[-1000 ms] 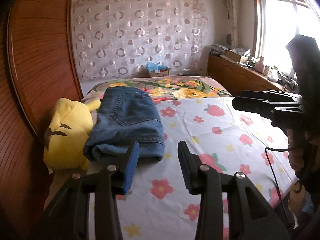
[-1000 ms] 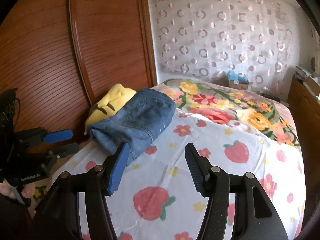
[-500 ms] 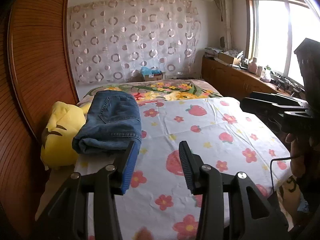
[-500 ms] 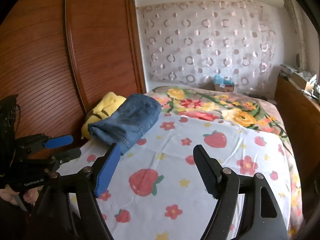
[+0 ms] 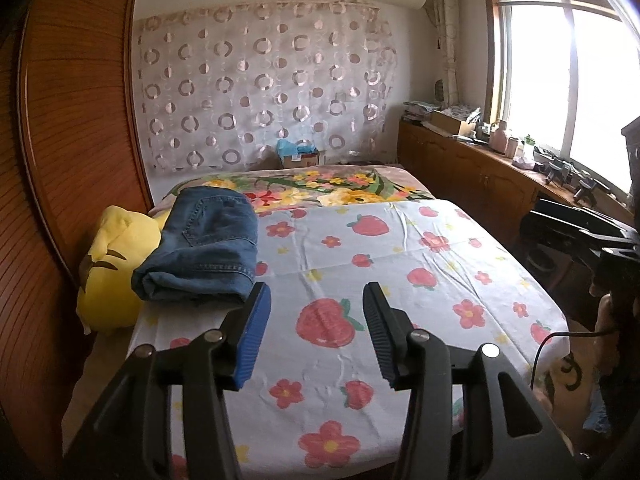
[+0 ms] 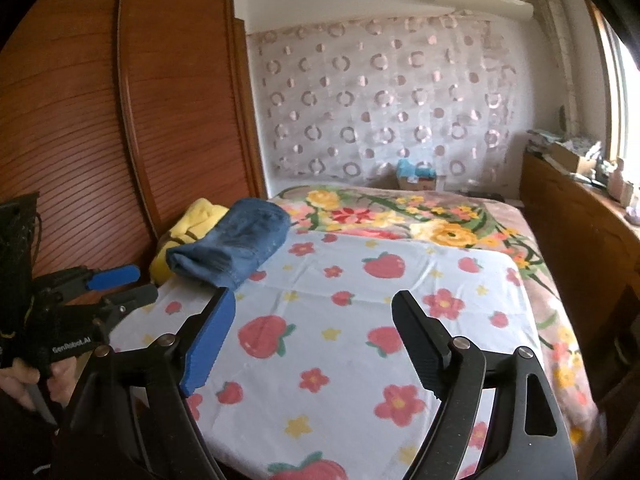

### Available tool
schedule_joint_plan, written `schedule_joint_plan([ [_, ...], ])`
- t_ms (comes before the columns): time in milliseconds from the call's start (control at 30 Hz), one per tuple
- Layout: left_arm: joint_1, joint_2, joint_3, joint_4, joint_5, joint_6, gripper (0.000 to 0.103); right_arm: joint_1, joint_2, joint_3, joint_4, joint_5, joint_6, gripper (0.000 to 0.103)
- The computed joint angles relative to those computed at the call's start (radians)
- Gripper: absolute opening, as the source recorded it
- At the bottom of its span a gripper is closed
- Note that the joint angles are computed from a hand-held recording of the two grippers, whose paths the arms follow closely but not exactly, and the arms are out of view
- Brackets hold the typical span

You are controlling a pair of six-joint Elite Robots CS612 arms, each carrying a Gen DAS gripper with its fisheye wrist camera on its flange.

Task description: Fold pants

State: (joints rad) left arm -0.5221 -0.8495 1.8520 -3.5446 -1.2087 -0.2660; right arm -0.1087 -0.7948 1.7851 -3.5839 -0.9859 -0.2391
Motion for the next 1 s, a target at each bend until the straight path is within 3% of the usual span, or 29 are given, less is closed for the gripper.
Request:
schedule_joint_plan([
  [367, -0.020, 0.005, -0.009, 0.014, 0.031, -0.003, 0.051, -0.034, -0.002, 0.042, -0.074, -0.059, 0.071, 0.089],
  [1000, -0.056, -0.034, 0.016, -0.058, 0.119, 0.028, 0.052, -0.043, -0.043, 0.096, -0.186, -0.105, 0.122, 0.093],
])
